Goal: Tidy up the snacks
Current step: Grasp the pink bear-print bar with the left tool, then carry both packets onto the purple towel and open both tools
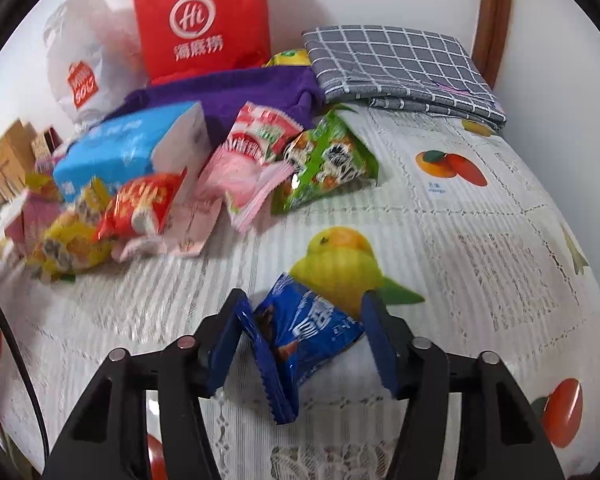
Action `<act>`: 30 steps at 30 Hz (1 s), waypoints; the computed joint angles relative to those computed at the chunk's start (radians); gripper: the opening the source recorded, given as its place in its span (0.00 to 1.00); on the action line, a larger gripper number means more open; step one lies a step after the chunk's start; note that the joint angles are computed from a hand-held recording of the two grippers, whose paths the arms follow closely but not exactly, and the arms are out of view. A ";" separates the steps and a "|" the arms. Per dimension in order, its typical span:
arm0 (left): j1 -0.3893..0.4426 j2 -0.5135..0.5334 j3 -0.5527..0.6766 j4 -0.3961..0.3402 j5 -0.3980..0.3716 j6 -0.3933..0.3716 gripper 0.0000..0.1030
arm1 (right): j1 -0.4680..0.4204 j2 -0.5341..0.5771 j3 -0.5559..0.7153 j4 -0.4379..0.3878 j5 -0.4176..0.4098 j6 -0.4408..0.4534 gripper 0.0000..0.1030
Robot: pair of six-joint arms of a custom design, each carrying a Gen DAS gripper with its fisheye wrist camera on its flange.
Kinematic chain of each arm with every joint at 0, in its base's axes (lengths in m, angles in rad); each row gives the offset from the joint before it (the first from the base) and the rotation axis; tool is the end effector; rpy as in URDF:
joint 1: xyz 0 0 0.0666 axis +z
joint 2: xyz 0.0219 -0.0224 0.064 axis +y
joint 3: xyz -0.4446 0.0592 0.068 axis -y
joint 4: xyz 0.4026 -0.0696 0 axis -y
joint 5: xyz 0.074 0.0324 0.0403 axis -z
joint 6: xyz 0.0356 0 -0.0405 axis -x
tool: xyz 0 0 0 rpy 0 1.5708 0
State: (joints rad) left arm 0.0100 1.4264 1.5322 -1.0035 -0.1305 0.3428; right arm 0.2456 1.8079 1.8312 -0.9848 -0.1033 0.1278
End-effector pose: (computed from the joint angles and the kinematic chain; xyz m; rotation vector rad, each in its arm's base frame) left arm 0.4935 0.0092 0.5373 -0.4865 2.4093 0.0160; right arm 0.6368 0.1630 0.4663 -0.5108 2.4821 0.1777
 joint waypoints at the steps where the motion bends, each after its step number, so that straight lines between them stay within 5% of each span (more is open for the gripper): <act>1: -0.001 0.000 -0.002 0.002 0.004 -0.001 0.99 | 0.003 -0.009 -0.014 0.016 0.010 0.007 0.57; 11: -0.030 0.075 0.037 -0.007 0.011 -0.048 0.99 | -0.005 -0.026 -0.021 0.000 -0.026 -0.024 0.55; 14: -0.034 0.111 0.055 -0.026 0.005 -0.063 0.92 | -0.009 -0.043 -0.034 0.003 -0.033 -0.027 0.55; 21: -0.034 0.156 0.063 -0.036 0.001 -0.065 0.61 | -0.018 -0.068 -0.048 0.017 -0.035 -0.050 0.55; 25: -0.030 0.159 0.074 -0.043 0.010 -0.078 0.25 | -0.015 -0.065 -0.035 0.010 -0.038 -0.059 0.55; 30: -0.013 0.146 0.080 -0.067 0.038 -0.079 0.20 | -0.003 -0.061 -0.014 0.006 -0.048 -0.065 0.55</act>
